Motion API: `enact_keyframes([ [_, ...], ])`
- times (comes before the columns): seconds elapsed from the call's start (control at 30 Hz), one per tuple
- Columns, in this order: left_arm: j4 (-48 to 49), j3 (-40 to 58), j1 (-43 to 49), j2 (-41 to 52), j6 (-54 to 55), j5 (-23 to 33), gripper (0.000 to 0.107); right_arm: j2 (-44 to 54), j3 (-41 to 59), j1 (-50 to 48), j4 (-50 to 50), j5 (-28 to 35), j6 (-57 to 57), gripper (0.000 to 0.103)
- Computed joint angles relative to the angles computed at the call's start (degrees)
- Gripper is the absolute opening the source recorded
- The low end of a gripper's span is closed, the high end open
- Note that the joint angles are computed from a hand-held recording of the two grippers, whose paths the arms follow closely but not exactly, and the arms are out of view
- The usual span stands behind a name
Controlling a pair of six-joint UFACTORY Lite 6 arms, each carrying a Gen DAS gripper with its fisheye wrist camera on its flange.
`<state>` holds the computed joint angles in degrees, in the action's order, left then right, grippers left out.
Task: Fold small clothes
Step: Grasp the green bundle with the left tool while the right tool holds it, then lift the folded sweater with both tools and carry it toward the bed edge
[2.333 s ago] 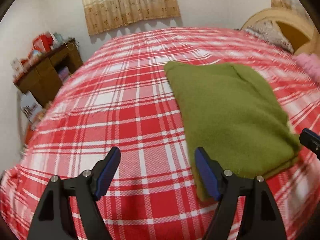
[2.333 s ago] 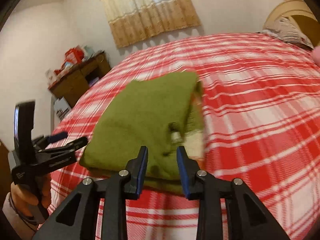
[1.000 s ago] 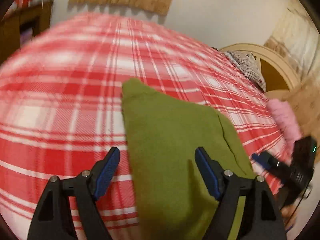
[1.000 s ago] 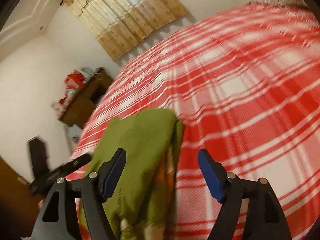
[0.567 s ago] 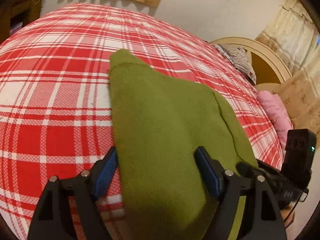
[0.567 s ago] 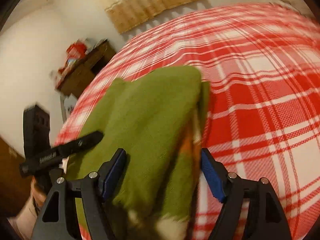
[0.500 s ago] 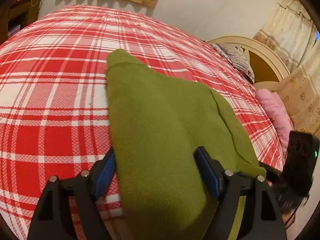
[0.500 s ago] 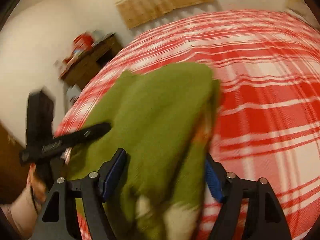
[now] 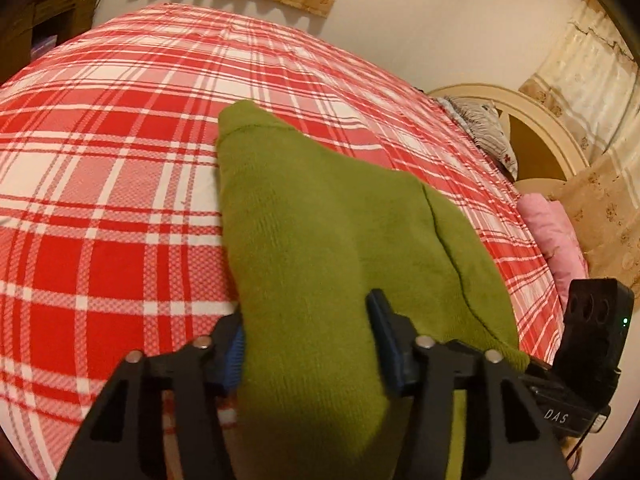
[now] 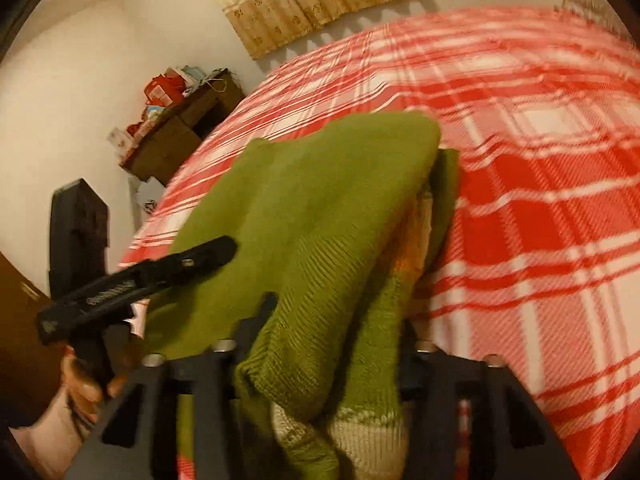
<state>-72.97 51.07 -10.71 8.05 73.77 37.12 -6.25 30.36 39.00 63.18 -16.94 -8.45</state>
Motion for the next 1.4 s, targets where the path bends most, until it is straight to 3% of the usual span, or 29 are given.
enact_keyframes([
  [0.07,4.3,-0.2,-0.9,-2.2,-3.7,-1.3,0.045,-0.8,0.0,1.9,5.6,-1.0,-4.1,0.04],
  [0.2,15.8,-1.3,-1.6,-7.2,-12.7,-1.0,0.043,-6.0,-1.7,8.6,17.5,-2.8,-11.2,0.038],
  [0.37,28.4,-8.0,0.3,-17.6,-19.4,4.7,0.045,-14.4,-6.4,20.8,27.5,-5.8,-12.4,0.038],
  [0.4,30.0,-9.3,0.3,-19.6,-20.1,5.1,0.047,-14.6,-6.7,23.8,29.7,-7.0,-12.8,0.038],
  [0.43,31.8,-10.7,-0.3,-21.6,-21.2,4.5,0.056,-14.7,-6.9,26.9,32.2,-8.5,-13.2,0.038],
  [0.47,33.5,-12.7,-1.4,-24.0,-22.7,2.3,0.067,-14.5,-7.2,29.2,33.4,-10.0,-12.5,0.04],
  [0.53,35.5,-15.8,-4.5,-27.2,-24.9,-3.8,0.076,-13.6,-7.8,32.4,35.5,-13.9,-11.0,0.046],
  [0.6,38.8,-16.2,-7.5,-26.7,-29.5,-8.8,0.084,-13.4,-8.4,33.2,34.4,-16.5,-7.2,0.055],
  [0.7,35.2,-14.0,-7.2,-22.9,-27.6,-8.7,0.085,-11.1,-7.9,31.1,31.2,-18.0,-4.7,0.062],
  [0.8,32.2,-13.1,-7.3,-20.4,-25.5,-9.6,0.085,-8.5,-8.7,27.1,20.0,-16.1,3.9,0.07],
  [0.9,31.4,-14.5,-8.5,-21.8,-25.6,-10.7,0.085,-7.5,-9.2,27.4,16.3,-17.9,8.1,0.072],
  [0.97,29.2,-15.6,-8.5,-22.9,-22.9,-11.0,0.076,-5.6,-7.5,29.1,20.2,-19.5,4.5,0.069],
  [1.03,27.3,-17.2,-8.8,-25.1,-20.5,-11.5,0.064,-2.9,-4.0,31.5,29.0,-21.4,-4.0,0.057],
  [1.1,30.0,-19.6,-10.8,-28.9,-22.8,-14.3,0.049,-2.2,-2.0,31.8,32.2,-21.8,-7.4,0.043],
  [1.17,33.7,-21.0,-11.9,-32.0,-26.6,-15.5,0.038,-1.2,0.8,33.4,38.0,-24.0,-12.9,0.04],
  [1.4,30.2,-23.9,-1.4,-45.0,-21.8,-3.6,0.034,3.6,13.5,43.4,49.7,-37.3,-24.5,0.037],
])
